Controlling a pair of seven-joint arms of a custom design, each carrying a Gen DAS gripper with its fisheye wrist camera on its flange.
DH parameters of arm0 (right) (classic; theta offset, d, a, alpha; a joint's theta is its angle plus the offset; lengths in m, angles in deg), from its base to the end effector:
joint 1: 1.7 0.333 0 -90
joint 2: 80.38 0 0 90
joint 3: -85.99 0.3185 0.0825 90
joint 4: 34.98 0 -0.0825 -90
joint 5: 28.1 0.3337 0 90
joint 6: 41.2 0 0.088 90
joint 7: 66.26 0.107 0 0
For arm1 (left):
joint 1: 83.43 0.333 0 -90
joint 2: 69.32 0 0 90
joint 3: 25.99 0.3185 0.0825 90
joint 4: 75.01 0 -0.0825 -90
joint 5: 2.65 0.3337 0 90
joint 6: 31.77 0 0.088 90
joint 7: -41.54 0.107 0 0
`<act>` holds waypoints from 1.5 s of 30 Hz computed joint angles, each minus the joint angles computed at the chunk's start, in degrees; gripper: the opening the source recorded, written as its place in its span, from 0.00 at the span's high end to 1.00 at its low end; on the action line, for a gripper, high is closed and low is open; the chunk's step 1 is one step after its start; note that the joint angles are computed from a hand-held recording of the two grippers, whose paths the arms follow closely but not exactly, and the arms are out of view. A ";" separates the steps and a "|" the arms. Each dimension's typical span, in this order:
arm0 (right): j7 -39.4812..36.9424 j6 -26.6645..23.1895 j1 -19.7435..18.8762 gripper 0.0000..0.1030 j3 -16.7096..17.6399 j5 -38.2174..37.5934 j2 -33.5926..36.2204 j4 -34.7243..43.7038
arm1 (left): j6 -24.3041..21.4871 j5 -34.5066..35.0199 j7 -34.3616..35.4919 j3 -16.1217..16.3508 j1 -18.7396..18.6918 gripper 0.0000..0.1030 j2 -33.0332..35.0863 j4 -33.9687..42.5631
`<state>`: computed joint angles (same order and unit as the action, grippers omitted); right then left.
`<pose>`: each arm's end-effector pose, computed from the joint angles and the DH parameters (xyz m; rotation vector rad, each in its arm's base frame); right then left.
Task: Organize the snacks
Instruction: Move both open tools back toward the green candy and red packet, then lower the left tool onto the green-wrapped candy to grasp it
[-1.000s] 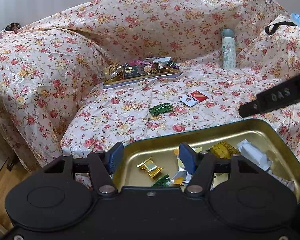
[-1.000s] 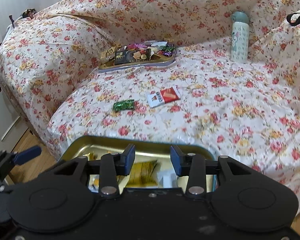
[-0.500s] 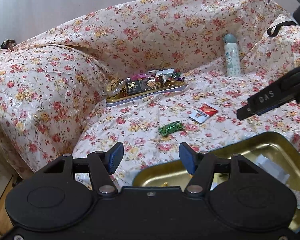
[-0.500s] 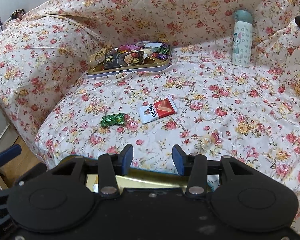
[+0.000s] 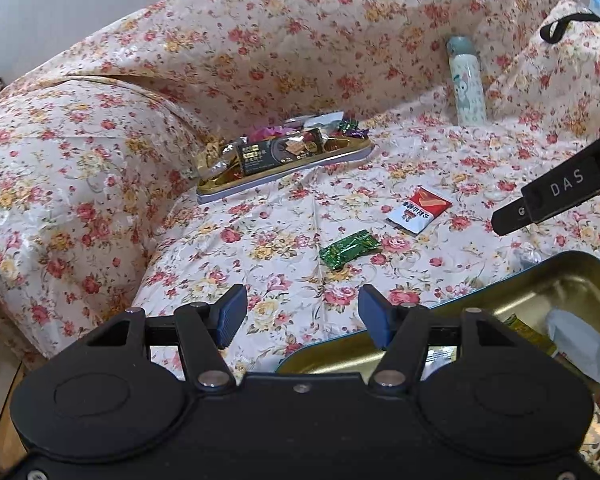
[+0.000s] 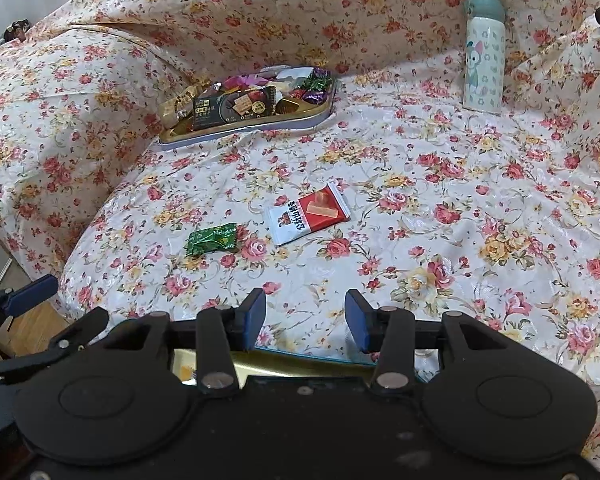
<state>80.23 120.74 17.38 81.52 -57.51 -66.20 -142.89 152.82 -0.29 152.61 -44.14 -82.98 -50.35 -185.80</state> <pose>0.5897 0.1838 0.4829 -1.4795 1.9817 -0.5749 0.6032 -0.1707 0.4769 -1.0329 2.0818 -0.9074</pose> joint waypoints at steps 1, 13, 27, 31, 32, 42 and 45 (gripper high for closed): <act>-0.35 -0.22 -0.17 0.55 0.21 0.56 0.32 0.37 | -0.52 0.08 0.33 -0.54 0.39 0.36 0.49 0.65; -7.00 -2.83 -1.47 0.55 1.27 10.24 6.08 7.29 | -4.99 0.35 6.17 -1.17 -0.69 0.36 8.17 10.88; -11.86 -5.28 -3.12 0.55 1.26 19.04 11.56 14.75 | -13.45 -0.76 13.38 0.45 -4.72 0.36 17.68 25.35; -13.14 -5.47 -3.69 0.55 1.59 20.94 12.30 15.65 | -15.46 -0.88 15.31 0.99 -5.67 0.36 19.95 29.01; -13.43 -5.60 -3.78 0.55 1.65 21.34 12.52 15.94 | -16.01 -0.88 15.91 1.06 -5.86 0.36 20.60 30.06; -15.72 -6.77 -4.46 0.55 2.01 24.48 15.14 19.52 | -21.25 -2.90 19.75 1.21 -7.53 0.40 26.25 39.87; -15.64 -7.41 -4.28 0.54 1.67 24.67 16.07 20.99 | -23.25 -3.86 18.10 2.16 -8.62 0.44 27.66 42.85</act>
<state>64.60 113.33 13.10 83.19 -32.84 -50.13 -121.90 129.56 -4.15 170.72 -41.98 -91.60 -22.69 -142.95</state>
